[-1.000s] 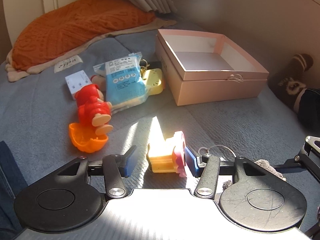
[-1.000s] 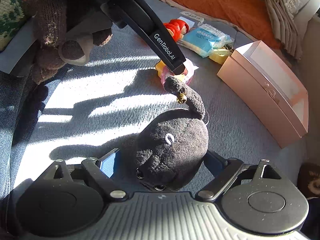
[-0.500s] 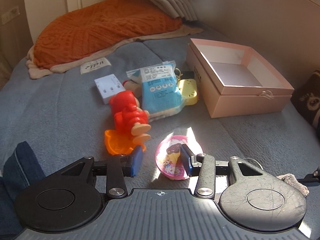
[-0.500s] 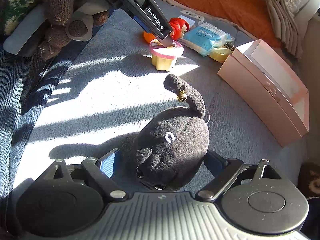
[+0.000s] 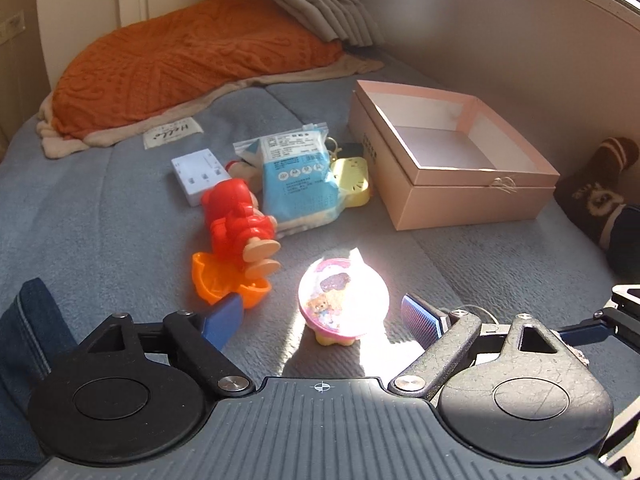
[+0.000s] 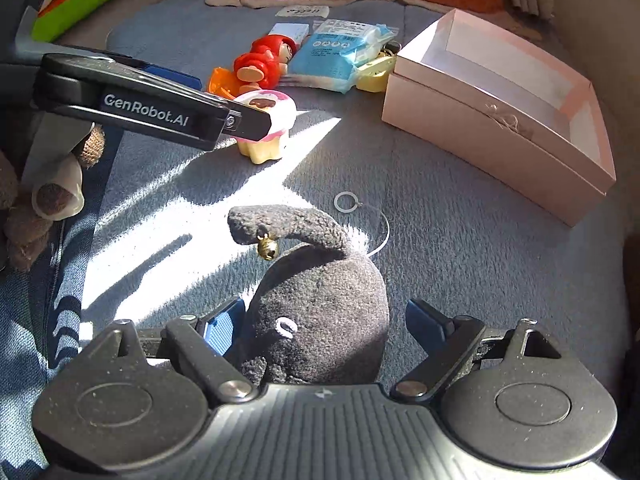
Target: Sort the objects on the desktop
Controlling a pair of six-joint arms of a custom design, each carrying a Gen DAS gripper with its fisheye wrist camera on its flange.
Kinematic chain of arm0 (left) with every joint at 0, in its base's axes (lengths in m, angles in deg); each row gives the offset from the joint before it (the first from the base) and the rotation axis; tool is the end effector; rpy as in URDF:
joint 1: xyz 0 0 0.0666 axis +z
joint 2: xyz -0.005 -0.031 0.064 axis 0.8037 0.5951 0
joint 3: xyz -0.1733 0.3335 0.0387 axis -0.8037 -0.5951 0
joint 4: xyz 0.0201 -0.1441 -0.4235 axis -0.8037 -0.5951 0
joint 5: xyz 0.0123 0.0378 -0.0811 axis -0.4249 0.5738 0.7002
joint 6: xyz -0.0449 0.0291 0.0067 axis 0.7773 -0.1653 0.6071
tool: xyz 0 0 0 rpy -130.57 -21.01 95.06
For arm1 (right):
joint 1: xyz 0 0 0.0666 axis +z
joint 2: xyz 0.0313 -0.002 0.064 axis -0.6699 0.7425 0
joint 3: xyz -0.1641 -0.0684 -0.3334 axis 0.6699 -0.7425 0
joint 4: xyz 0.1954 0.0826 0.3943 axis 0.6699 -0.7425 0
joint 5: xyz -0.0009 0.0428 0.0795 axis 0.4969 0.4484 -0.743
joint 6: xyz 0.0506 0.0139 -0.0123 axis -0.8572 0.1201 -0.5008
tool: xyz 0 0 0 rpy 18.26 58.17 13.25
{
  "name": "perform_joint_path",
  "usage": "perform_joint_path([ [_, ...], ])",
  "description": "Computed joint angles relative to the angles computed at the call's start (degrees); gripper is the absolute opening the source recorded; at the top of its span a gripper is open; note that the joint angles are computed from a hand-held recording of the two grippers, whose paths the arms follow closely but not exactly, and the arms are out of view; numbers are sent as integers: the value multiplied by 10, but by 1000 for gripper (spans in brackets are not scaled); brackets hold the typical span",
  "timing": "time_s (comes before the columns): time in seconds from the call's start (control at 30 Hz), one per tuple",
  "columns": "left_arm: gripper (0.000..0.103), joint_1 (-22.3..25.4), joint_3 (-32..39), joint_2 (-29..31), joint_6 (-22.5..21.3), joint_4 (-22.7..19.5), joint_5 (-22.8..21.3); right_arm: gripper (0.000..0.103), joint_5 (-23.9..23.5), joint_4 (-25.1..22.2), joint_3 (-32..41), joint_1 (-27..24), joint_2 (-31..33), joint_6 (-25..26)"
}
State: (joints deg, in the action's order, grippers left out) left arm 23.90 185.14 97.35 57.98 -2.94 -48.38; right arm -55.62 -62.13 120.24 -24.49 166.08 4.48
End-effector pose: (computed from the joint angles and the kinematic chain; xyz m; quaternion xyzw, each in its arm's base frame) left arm 0.5317 -0.2907 0.5226 0.0033 0.9299 -0.0298 0.3665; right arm 0.5419 0.1801 0.5263 -0.3709 0.8974 0.1073 0.2134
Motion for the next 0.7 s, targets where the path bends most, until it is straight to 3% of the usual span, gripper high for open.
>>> perform_joint_path([
  [0.03,95,-2,2,3,-9,0,2,70,-13,-20,14,-4,10,-3],
  [0.2,94,-15,55,56,-23,-39,-32,69,-13,-37,25,-8,10,6],
  [0.43,65,-20,101,97,-19,-74,-62,68,-30,-88,48,-17,15,39],
  [0.7,61,-38,76,43,-47,-74,-10,67,-96,-117,114,-42,13,95],
])
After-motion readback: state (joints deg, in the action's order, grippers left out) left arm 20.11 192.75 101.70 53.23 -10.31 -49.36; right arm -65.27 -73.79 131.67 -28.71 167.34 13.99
